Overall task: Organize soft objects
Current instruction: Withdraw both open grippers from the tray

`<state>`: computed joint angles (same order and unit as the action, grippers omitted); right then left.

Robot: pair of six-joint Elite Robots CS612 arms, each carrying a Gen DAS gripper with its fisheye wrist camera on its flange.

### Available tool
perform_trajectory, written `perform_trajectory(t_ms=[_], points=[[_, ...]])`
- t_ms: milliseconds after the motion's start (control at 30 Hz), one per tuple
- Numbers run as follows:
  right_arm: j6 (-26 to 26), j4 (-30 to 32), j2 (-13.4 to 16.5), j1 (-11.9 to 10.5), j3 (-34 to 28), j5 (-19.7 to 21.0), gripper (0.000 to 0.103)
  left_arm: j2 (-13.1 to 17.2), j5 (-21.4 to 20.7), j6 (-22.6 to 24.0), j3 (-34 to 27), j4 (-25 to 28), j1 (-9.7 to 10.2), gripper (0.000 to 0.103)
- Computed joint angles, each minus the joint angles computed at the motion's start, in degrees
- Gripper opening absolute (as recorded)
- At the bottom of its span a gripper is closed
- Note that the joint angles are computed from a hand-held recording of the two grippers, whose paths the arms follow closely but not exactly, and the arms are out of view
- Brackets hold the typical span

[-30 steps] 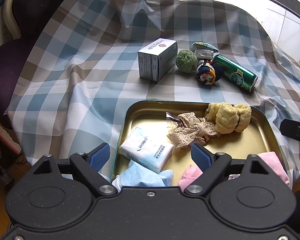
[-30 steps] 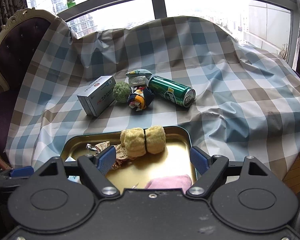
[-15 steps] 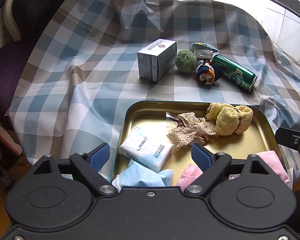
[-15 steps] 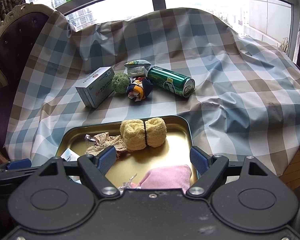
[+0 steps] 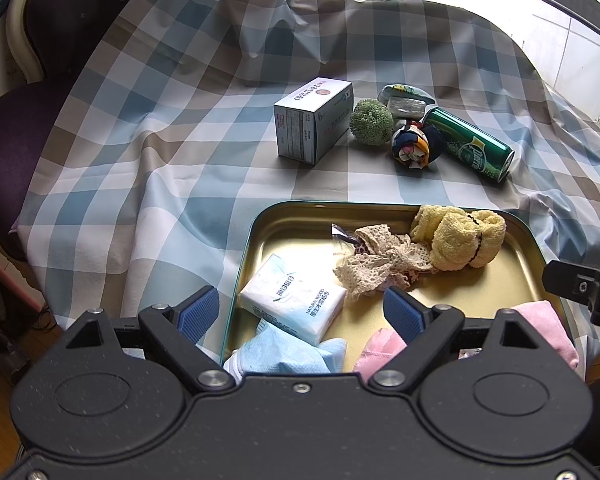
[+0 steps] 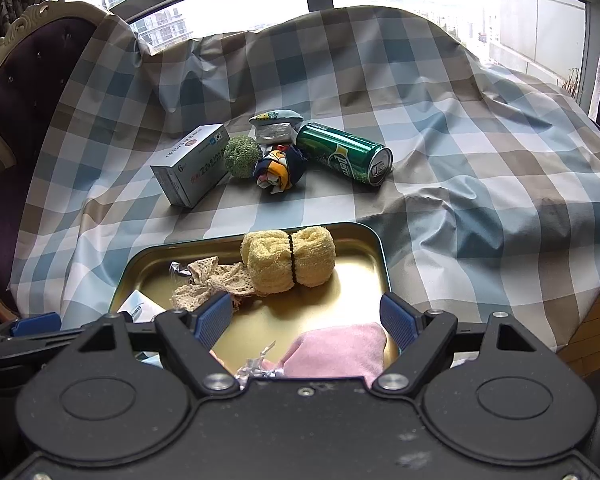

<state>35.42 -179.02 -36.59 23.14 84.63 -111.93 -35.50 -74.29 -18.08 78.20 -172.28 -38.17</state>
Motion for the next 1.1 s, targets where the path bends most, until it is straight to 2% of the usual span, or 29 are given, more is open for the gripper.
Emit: perform_trajectory(t_ms=[1100], points=[[-0.8, 4.1, 1.6, -1.1, -4.0, 3.0, 0.081, 1.4, -0.9, 1.2, -2.7, 2.2, 0.61, 0.086]])
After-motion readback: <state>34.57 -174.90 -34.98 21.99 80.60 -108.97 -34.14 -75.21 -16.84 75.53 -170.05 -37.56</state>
